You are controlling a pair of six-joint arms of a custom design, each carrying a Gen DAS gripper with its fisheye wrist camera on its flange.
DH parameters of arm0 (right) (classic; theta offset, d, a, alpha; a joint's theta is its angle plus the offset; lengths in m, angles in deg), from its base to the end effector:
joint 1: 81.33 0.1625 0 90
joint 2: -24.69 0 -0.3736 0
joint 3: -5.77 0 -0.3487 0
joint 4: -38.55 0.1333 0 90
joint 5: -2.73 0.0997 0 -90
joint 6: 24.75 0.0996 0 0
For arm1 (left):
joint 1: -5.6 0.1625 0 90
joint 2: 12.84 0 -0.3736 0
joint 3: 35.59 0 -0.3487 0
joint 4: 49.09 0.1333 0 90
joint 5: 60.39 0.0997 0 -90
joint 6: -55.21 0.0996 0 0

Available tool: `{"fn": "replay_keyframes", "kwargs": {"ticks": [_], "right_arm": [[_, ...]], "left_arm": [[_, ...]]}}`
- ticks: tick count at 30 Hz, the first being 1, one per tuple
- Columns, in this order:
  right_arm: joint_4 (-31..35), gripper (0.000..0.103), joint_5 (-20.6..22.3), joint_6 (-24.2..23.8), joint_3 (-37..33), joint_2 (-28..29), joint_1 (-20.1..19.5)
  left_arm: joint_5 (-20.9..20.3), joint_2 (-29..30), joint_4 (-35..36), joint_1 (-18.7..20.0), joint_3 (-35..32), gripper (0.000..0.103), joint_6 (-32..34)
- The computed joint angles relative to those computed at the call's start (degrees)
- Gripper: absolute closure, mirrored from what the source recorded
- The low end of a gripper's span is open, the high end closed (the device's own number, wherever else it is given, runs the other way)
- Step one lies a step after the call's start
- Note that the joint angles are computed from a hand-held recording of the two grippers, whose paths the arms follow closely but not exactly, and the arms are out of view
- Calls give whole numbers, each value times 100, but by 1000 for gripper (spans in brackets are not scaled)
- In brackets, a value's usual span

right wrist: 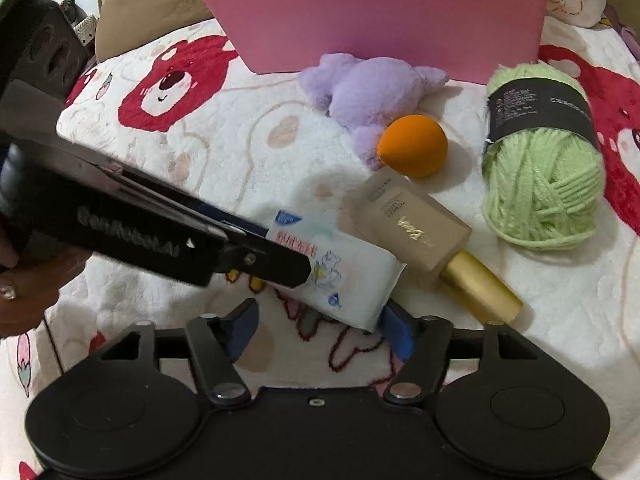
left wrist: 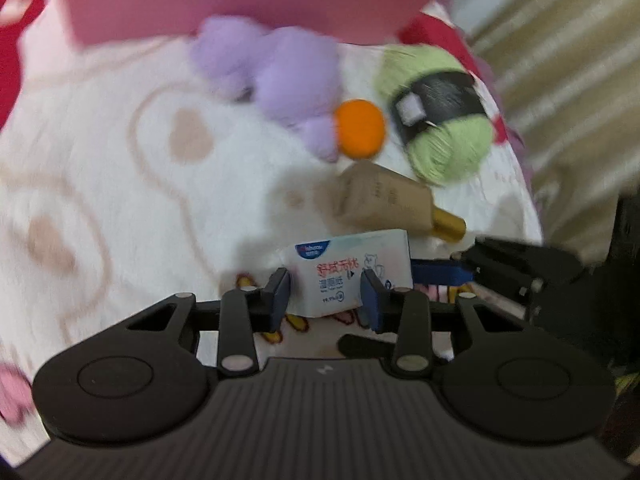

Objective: Organize objects
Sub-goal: 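Lower the left gripper onto the white tissue pack and close, then lift the white tissue pack with the left gripper toward the pink box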

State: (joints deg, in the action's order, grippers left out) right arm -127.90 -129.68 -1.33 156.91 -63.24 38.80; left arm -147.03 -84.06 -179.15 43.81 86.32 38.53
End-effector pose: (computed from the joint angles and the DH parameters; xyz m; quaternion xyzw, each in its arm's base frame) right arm 0.2000 -0.2129 0.1758 0.0126 -0.9269 0.2578 0.2724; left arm -0.2446 -0.3696 0.1303 0.3028 0.9481 0.0601 0.0762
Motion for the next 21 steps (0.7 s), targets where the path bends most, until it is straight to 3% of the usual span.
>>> {"fn": "replay_keyframes", "kwargs": {"ticks": [3, 7, 14, 17, 19, 21], "right_arm": [[-537, 13, 61, -212, 66, 262, -84], [-1057, 12, 132, -244, 245, 329, -158], [-754, 12, -297, 431, 319, 152, 121], [-746, 21, -470, 541, 310, 218, 221], [-842, 35, -437, 437, 303, 254, 186], [-849, 39, -358, 344, 262, 267, 141]], "left_arm": [[219, -65, -124, -53, 119, 79, -221], [315, -171, -519, -165, 409, 79, -257], [14, -192, -772, 80, 513, 75, -530], [-77, -170, -772, 140, 498, 74, -618], [-85, -157, -798, 126, 506, 75, -610], [-93, -179, -783, 89, 517, 75, -599]]}}
